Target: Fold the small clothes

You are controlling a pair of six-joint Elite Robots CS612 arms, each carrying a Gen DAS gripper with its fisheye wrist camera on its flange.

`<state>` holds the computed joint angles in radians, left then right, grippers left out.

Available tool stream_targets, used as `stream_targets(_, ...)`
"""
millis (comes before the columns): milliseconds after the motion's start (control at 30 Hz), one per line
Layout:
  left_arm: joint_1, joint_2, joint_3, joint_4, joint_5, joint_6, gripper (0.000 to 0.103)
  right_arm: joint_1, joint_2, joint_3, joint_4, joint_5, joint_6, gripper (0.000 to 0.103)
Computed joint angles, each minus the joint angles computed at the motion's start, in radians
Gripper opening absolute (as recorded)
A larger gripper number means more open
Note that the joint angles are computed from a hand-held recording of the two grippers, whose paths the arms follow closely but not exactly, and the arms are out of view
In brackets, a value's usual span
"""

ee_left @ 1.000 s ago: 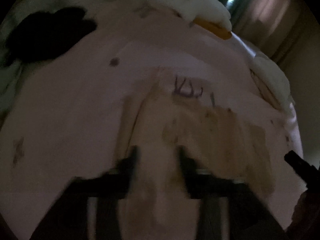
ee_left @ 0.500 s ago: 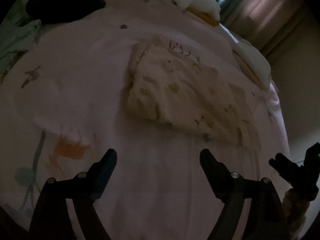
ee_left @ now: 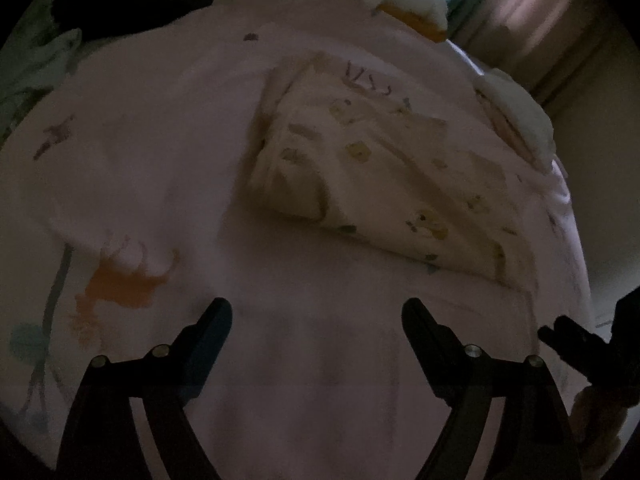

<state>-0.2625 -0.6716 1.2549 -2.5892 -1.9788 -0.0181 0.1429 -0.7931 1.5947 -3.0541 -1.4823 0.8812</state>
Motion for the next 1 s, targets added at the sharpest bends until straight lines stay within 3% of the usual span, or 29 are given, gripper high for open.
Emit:
stream_targets(133,0.008,0.019,-0.015,0.007,-0.050,-0.034,0.087,-0.004,0.014,-0.005,-0.012,0.018,0.011,0.084)
stream_targets(300,0.015,0.035,-0.035,0.010,-0.114,-0.005,0.087,-0.010,0.040,-0.027,0.007,0.037,0.028,0.086)
stream_targets(467,0.031,0.090,-0.108,0.008,-0.253,-0.118,0.087,-0.017,0.062,-0.050,-0.036,0.047,0.047,0.089)
stream_targets(567,0.037,0.128,-0.156,-0.017,-0.316,-0.212,0.087,-0.031,0.083,-0.058,-0.101,0.073,0.105,0.089)
stream_targets(733,0.035,0.183,-0.240,-0.042,-0.354,-0.321,0.086,-0.051,0.121,-0.076,-0.214,0.092,0.236,0.088)
stream_targets(833,0.028,0.211,-0.289,-0.050,-0.348,-0.373,0.086,-0.057,0.137,-0.108,-0.211,0.079,0.251,0.085)
stream_targets(900,0.020,0.218,-0.313,-0.021,-0.318,-0.364,0.071,-0.058,0.145,-0.136,-0.174,0.069,0.240,0.082)
stream_targets(1000,0.006,0.210,-0.329,0.056,-0.224,-0.317,0.041,-0.059,0.155,-0.188,-0.090,0.050,0.192,0.064)
